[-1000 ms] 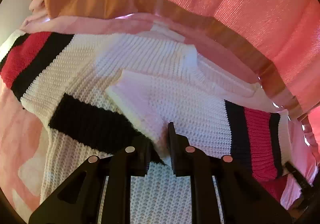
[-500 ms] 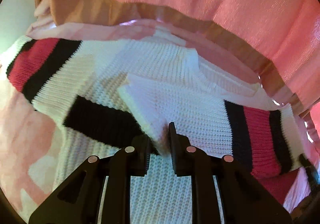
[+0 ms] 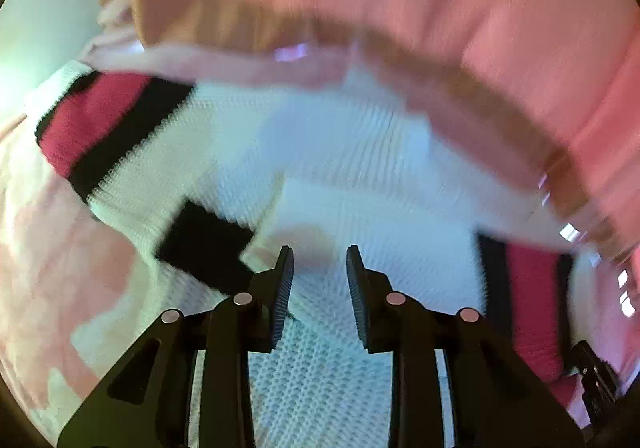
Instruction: Fold small clothes
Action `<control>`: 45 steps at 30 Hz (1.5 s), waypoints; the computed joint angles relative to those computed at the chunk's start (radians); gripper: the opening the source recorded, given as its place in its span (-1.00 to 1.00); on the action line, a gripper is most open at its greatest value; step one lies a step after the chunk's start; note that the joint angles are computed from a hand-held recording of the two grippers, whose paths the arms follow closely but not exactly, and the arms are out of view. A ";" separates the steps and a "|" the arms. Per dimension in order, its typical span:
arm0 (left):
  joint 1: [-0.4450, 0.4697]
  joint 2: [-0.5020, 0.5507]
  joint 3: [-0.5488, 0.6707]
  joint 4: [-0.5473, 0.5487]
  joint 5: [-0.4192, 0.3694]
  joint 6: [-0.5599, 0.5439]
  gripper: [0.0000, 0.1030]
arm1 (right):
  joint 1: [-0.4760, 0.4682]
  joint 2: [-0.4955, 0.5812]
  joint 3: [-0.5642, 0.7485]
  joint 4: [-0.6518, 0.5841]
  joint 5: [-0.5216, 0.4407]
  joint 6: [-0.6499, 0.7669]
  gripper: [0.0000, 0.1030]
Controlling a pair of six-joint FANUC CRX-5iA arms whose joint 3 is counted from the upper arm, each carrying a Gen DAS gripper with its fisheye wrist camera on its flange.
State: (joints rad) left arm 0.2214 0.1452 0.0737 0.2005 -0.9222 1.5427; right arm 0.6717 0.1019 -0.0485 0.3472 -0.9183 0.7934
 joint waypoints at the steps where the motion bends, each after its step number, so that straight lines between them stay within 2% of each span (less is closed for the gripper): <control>1: -0.013 -0.005 -0.009 -0.037 0.027 0.008 -0.49 | -0.012 -0.008 -0.014 -0.008 0.008 -0.004 -0.96; 2: -0.025 -0.007 -0.001 -0.069 0.030 0.019 -0.49 | -0.017 -0.020 -0.032 0.008 0.023 -0.032 -1.00; 3: -0.032 -0.003 0.022 -0.088 0.004 0.032 -0.49 | -0.012 -0.024 -0.029 0.038 -0.006 -0.070 -1.00; 5: -0.018 -0.031 -0.020 -0.011 0.041 0.010 -0.49 | -0.003 -0.060 -0.059 0.084 0.050 -0.116 -0.83; 7: -0.017 -0.051 -0.054 0.077 0.066 -0.049 -0.48 | 0.009 -0.073 -0.045 0.038 0.106 -0.075 -0.79; 10: -0.052 -0.042 -0.066 0.148 0.071 -0.134 -0.38 | 0.036 -0.040 0.001 -0.030 0.125 0.053 -0.79; 12: -0.085 -0.013 -0.027 0.081 0.035 -0.111 -0.35 | 0.048 0.001 0.025 -0.029 0.087 0.092 -0.83; 13: -0.104 0.011 0.005 0.016 0.002 -0.067 -0.36 | 0.045 0.037 0.047 -0.019 0.034 0.092 -0.87; 14: -0.111 0.009 -0.003 -0.004 0.022 -0.055 -0.34 | 0.030 0.044 0.048 -0.031 0.031 0.092 -0.96; 15: -0.115 0.004 -0.007 -0.014 0.034 -0.053 -0.34 | 0.010 0.027 0.034 -0.063 0.059 0.096 -0.97; 16: -0.113 0.010 0.011 -0.012 0.006 -0.050 -0.34 | -0.005 0.024 0.033 -0.043 0.035 0.060 -0.98; 17: -0.101 0.003 0.006 0.011 0.003 -0.051 -0.34 | -0.004 0.021 0.023 0.030 -0.002 0.005 -0.94; 19: -0.069 -0.039 -0.027 0.025 0.051 -0.033 -0.34 | -0.009 -0.007 -0.019 0.153 -0.029 -0.102 -0.93; 21: -0.016 -0.082 -0.054 0.020 0.107 -0.002 -0.29 | -0.027 -0.050 -0.041 0.145 0.005 -0.160 -0.81; 22: 0.015 -0.092 -0.058 0.017 0.118 0.024 -0.06 | -0.032 -0.077 -0.052 0.132 0.035 -0.193 -0.73; 23: 0.051 -0.098 -0.062 0.018 0.128 0.052 0.32 | -0.031 -0.093 -0.057 0.119 0.053 -0.200 -0.73; 24: 0.087 -0.099 -0.059 0.015 0.130 0.086 0.47 | -0.020 -0.105 -0.060 0.116 0.064 -0.202 -0.73; 25: 0.144 -0.095 -0.055 0.001 0.137 0.151 0.52 | 0.003 -0.123 -0.077 0.137 0.069 -0.205 -0.73; 27: 0.212 -0.067 -0.036 -0.002 0.148 0.200 0.52 | 0.046 -0.143 -0.101 0.181 0.061 -0.200 -0.64; 29: 0.284 -0.008 0.025 -0.043 0.121 0.286 0.52 | 0.082 -0.141 -0.108 0.207 0.060 -0.170 -0.39; 30: 0.314 0.020 0.052 -0.048 0.104 0.319 0.52 | 0.098 -0.141 -0.113 0.212 0.067 -0.160 -0.33; 32: 0.371 0.086 0.119 -0.053 0.067 0.375 0.50 | 0.104 -0.120 -0.097 0.197 0.085 -0.124 -0.30; 35: 0.422 0.148 0.171 -0.022 0.053 0.346 0.50 | 0.118 -0.095 -0.079 0.159 0.079 -0.064 -0.29; 36: 0.426 0.161 0.182 -0.018 0.052 0.343 0.47 | 0.123 -0.087 -0.077 0.158 0.077 -0.055 -0.27; 38: 0.437 0.187 0.190 0.011 0.055 0.317 0.10 | 0.130 -0.065 -0.067 0.145 0.057 -0.030 -0.21; 39: 0.430 0.183 0.191 -0.030 0.078 0.344 -0.05 | 0.130 -0.057 -0.062 0.139 0.051 -0.024 -0.21; 40: 0.434 0.192 0.202 -0.020 0.078 0.330 -0.61 | 0.129 -0.050 -0.054 0.124 0.044 -0.017 -0.21; 41: 0.436 0.195 0.197 0.013 0.078 0.304 -0.80 | 0.127 -0.047 -0.052 0.117 0.044 -0.016 -0.21; 42: 0.432 0.186 0.192 0.007 0.085 0.319 -0.86 | 0.124 -0.045 -0.049 0.111 0.045 -0.017 -0.21; 45: 0.382 0.111 0.155 -0.057 0.182 0.350 -0.89 | 0.121 -0.049 -0.050 0.119 0.051 -0.031 -0.20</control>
